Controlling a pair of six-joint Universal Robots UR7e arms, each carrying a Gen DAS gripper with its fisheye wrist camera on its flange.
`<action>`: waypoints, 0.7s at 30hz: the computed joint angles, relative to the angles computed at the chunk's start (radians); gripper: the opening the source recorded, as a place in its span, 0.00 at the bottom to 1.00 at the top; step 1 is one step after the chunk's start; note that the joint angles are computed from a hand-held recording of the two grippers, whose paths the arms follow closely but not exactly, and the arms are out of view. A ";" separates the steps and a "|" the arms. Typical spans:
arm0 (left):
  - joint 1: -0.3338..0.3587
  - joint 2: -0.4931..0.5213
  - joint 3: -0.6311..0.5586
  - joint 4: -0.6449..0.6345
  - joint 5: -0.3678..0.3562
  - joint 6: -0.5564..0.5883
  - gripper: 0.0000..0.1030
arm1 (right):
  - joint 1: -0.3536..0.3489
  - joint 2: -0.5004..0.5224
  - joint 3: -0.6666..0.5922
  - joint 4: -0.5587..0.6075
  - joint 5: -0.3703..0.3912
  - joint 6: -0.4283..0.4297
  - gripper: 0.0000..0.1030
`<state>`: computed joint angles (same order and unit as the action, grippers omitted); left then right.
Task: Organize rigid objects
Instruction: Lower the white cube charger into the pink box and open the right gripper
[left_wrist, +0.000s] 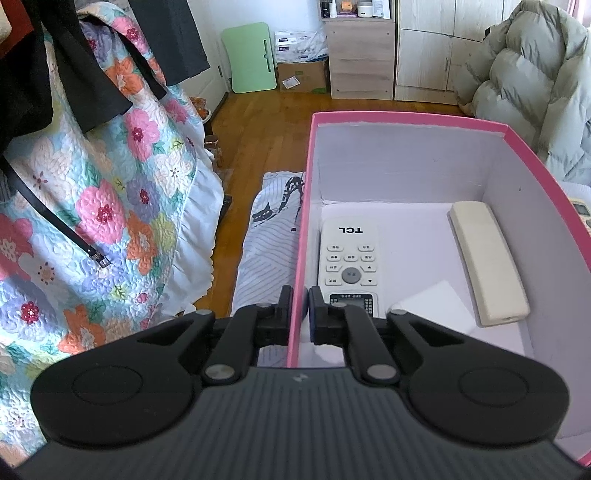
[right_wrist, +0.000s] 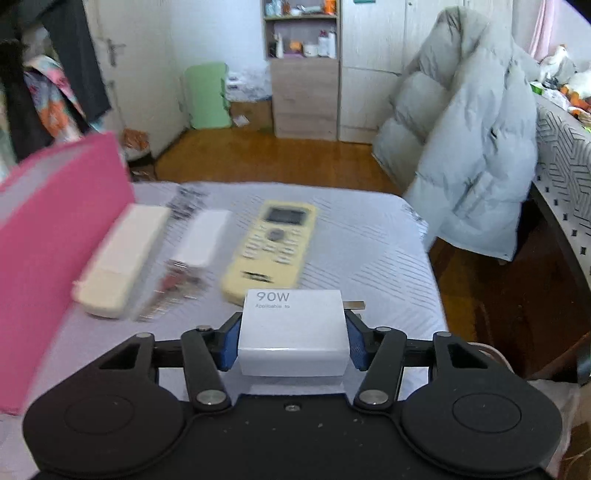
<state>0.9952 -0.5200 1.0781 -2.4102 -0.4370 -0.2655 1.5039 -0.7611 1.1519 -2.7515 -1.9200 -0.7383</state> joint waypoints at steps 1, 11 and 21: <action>0.000 0.000 0.000 0.000 0.001 -0.002 0.07 | 0.007 -0.010 0.018 -0.013 0.007 -0.012 0.59; 0.000 0.003 -0.005 -0.001 0.001 -0.011 0.07 | 0.103 -0.060 0.054 0.057 0.185 -0.049 0.59; -0.002 0.005 0.001 -0.043 0.001 0.007 0.07 | 0.207 0.193 -0.380 0.554 0.235 0.048 0.59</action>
<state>0.9937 -0.5151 1.0787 -2.4534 -0.4357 -0.2585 1.7107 -0.5685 0.7720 -2.1971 -1.6854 -0.6902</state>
